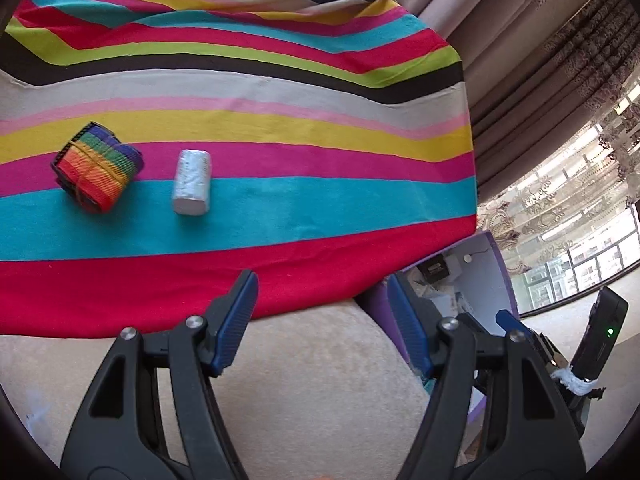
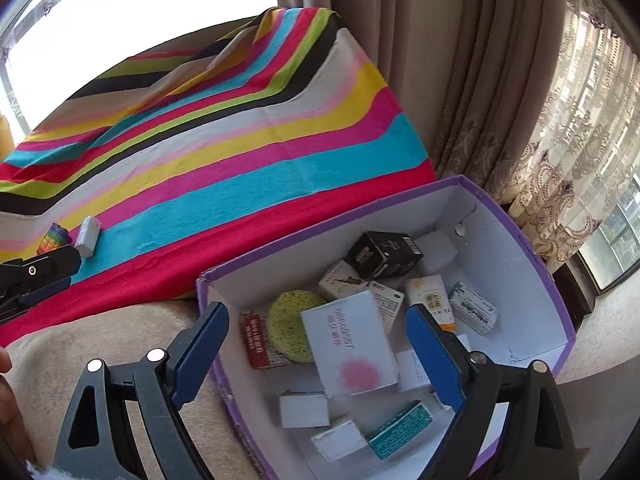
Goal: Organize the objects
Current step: 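Move both tools back over the rainbow strap and white cylinder, then grasp the rainbow strap roll with left tool while right tool grasps the white cylinder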
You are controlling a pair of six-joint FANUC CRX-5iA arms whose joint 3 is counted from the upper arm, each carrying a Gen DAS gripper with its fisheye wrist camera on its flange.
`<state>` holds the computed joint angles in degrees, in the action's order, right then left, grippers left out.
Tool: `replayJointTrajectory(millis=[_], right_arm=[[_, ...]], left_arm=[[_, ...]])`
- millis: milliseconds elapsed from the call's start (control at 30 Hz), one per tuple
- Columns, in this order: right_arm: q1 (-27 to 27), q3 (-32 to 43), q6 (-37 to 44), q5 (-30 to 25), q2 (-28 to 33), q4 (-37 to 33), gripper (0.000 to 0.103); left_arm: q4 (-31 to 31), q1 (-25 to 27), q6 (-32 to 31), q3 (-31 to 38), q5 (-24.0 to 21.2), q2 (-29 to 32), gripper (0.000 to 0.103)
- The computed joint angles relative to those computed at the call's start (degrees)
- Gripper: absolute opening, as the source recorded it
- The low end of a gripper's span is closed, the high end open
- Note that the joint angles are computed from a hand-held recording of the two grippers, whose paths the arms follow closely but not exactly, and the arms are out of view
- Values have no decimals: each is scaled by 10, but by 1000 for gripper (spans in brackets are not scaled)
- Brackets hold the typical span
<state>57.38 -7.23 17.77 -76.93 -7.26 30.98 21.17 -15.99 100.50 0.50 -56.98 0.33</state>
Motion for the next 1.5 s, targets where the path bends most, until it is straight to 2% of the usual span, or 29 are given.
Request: replayJointTrajectory(millis=[267,400,667,867,1067,1267,1400,1500], right_arm=[[6,49,48,22,50,-14,91],[10,72,66,25,71,-15,91],[10,111,109,31,109,-19,91],[12,141,137,40,137,-18,91],[11,162,165,61,158,-21,91],[16,169,178,71,171,-18,91],[19,161,174,76,169,-8,91],[17,153,167,84,163,-7,91]], left_arm=[[-66,22,41,13,-30,-7,70],[-77,27,50,18,-42,-7,70],[-71,40,56,12,-48,-9,72],[-40,79,85,-25,-32,-25,72],[-11,125,151,-52,-31,-32,75],[0,150,233,-36,-43,-9,75],[-39,141,306,17,-66,29,80],[-83,125,354,67,-100,65,80]])
